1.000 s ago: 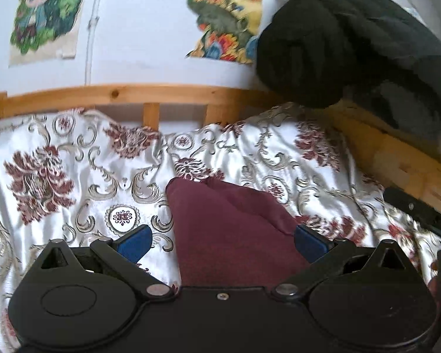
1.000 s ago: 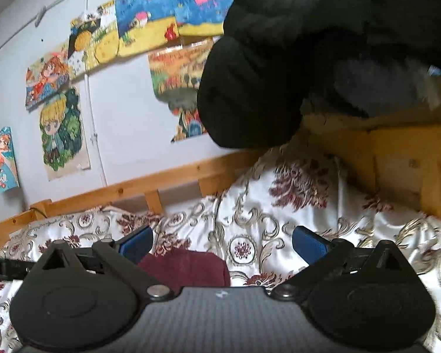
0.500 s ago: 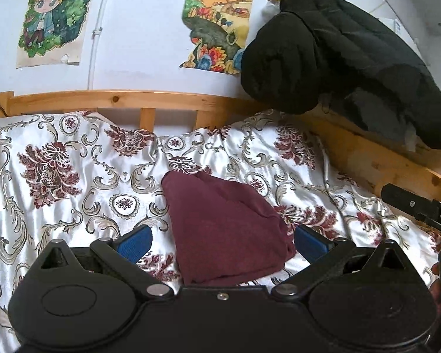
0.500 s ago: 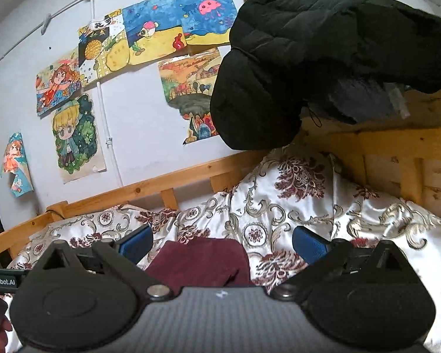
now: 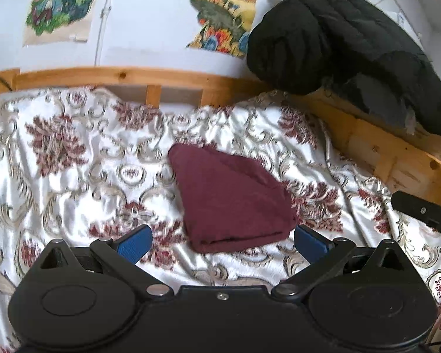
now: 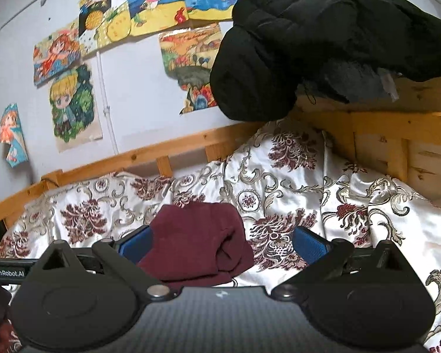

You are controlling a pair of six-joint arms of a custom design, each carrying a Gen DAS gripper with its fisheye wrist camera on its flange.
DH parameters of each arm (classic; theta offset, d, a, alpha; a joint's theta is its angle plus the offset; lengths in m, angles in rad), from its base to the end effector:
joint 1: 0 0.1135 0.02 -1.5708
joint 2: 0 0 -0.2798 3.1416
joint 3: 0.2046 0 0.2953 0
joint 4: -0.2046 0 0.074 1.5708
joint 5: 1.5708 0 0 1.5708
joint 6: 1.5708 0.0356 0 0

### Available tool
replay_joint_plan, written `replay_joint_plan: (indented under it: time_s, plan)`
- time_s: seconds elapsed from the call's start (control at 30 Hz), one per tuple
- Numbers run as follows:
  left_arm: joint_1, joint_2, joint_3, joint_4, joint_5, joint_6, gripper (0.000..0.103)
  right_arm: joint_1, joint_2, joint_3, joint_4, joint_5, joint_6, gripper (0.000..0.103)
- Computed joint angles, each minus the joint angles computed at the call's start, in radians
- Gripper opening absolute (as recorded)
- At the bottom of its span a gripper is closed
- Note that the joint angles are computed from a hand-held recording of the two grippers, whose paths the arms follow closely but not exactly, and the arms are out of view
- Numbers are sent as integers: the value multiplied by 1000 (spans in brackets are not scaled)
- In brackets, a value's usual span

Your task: Fold small clothes

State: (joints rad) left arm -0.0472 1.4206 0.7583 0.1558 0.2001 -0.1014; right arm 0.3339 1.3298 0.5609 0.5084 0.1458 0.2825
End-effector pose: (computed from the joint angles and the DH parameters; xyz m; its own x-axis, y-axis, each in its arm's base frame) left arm 0.3375 -0.0230 0.2068 -0.5043 -0.0755 -0.8602 0.1697 0.9681 -0.1844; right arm 0.2929 0.0961 0.1991 -0.2871 0.1923 -0.9384 -0.1162 0.9654 0.2334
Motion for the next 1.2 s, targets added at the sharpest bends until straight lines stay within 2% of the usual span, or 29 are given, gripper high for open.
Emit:
replay_joint_plan:
  time_s: [0.37, 1.2]
  plan:
    - [16, 46, 4, -1, 19, -8, 102, 9, 51, 39, -42, -5, -16, 103]
    - [15, 52, 9, -14, 27, -20, 102, 5, 50, 42, -54, -5, -11, 103]
